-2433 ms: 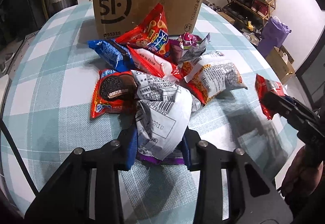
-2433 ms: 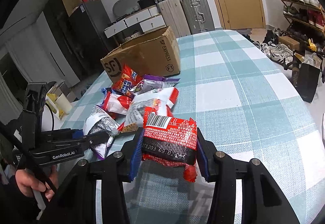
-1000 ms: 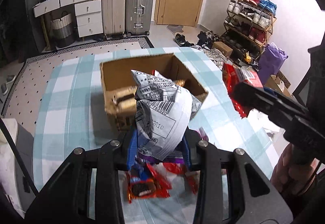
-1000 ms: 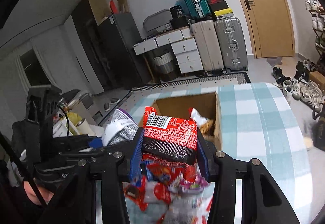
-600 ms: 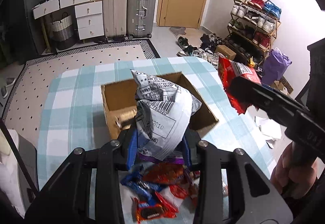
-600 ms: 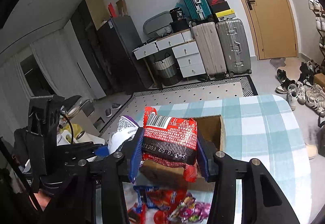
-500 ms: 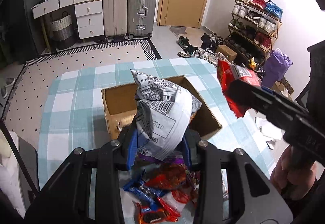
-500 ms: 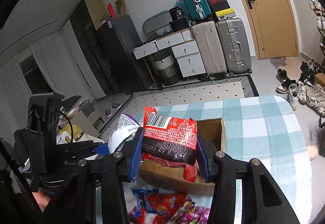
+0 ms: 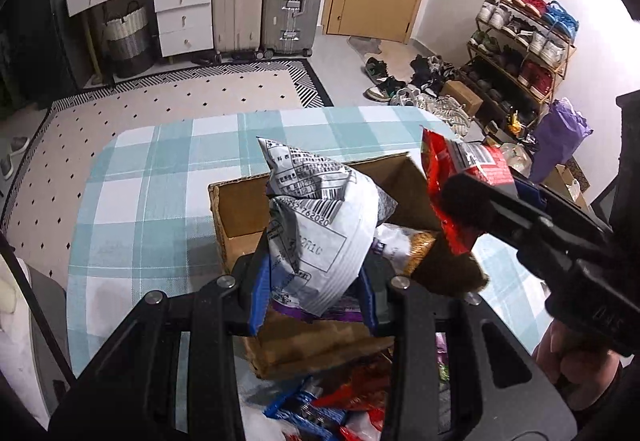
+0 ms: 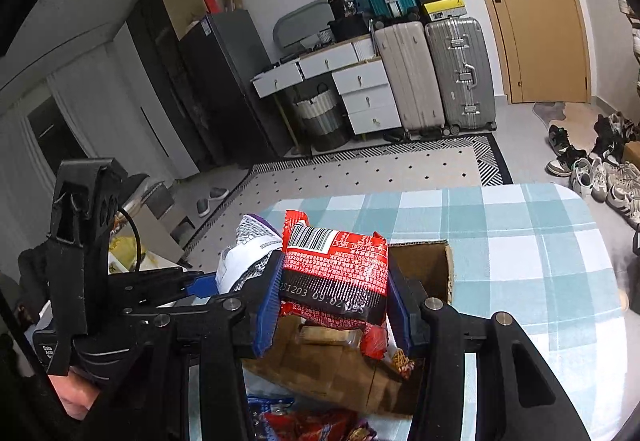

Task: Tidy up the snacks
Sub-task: 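Carry both bags into the cardboard box and open both grippers to release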

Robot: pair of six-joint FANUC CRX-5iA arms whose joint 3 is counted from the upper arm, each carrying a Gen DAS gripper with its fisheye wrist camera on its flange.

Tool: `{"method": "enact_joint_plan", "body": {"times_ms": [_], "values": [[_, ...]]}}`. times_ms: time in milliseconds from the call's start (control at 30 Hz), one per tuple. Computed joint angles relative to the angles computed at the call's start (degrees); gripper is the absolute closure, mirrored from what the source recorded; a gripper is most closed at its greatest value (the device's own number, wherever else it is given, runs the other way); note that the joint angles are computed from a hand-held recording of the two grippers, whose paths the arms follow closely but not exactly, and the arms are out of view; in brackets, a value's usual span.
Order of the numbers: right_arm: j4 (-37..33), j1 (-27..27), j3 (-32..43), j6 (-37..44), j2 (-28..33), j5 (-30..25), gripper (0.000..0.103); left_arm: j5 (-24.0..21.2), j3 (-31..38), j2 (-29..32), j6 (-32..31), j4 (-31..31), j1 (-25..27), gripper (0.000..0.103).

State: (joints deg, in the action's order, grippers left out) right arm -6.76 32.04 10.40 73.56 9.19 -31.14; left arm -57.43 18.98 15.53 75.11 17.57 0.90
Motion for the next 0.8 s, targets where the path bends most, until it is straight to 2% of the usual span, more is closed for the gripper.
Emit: {"method": "enact_joint_plan", "body": {"times_ms": [233, 300, 333, 367, 400, 433, 500, 567, 800], "values": [[-1.80, -0.79, 2.98, 1.99, 3.99, -1.89, 0.056, 0.30, 0.73, 2.99, -0.74, 1.35, 0.59, 0.069], [-1.40, -0.86, 3.13, 1.34, 4.66, -1.80, 0.052, 0.22, 1.14, 3.68, -0.43, 1.06, 0.59, 0.068], [-1.40, -0.95, 3.18, 1.20, 4.91, -1.64, 0.045, -0.39, 1.79, 4.16, 0.19, 0.45, 0.54, 0.059], [-1.63, -1.13, 3.14, 1.06, 5.04, -1.48, 0.034, -1.47, 2.86, 4.80, 1.21, -0.50, 0.44, 0.052], [-1.49, -1.13, 2.58, 0.74, 4.85, -0.78, 0.031, -1.83, 3.38, 5.07, 2.46, -1.54, 0.38, 0.036], [-0.84, -1.10, 1.72, 0.06, 4.52, 0.31, 0.027, -1.12, 2.66, 4.69, 2.56, -1.42, 0.52, 0.029], [0.45, -1.09, 0.40, -1.07, 3.87, 1.43, 0.026, 0.91, 0.22, 3.24, 1.40, -0.12, 0.89, 0.029], [-0.38, -1.43, 0.03, -0.14, 3.28, 1.38, 0.026, 1.40, -0.31, 2.40, 1.54, -1.17, 0.66, 0.029], [3.36, -1.00, -4.63, -4.01, -0.63, 4.27, 0.023, 3.08, -3.90, -2.26, 0.67, -2.41, -0.12, 0.028]]}}
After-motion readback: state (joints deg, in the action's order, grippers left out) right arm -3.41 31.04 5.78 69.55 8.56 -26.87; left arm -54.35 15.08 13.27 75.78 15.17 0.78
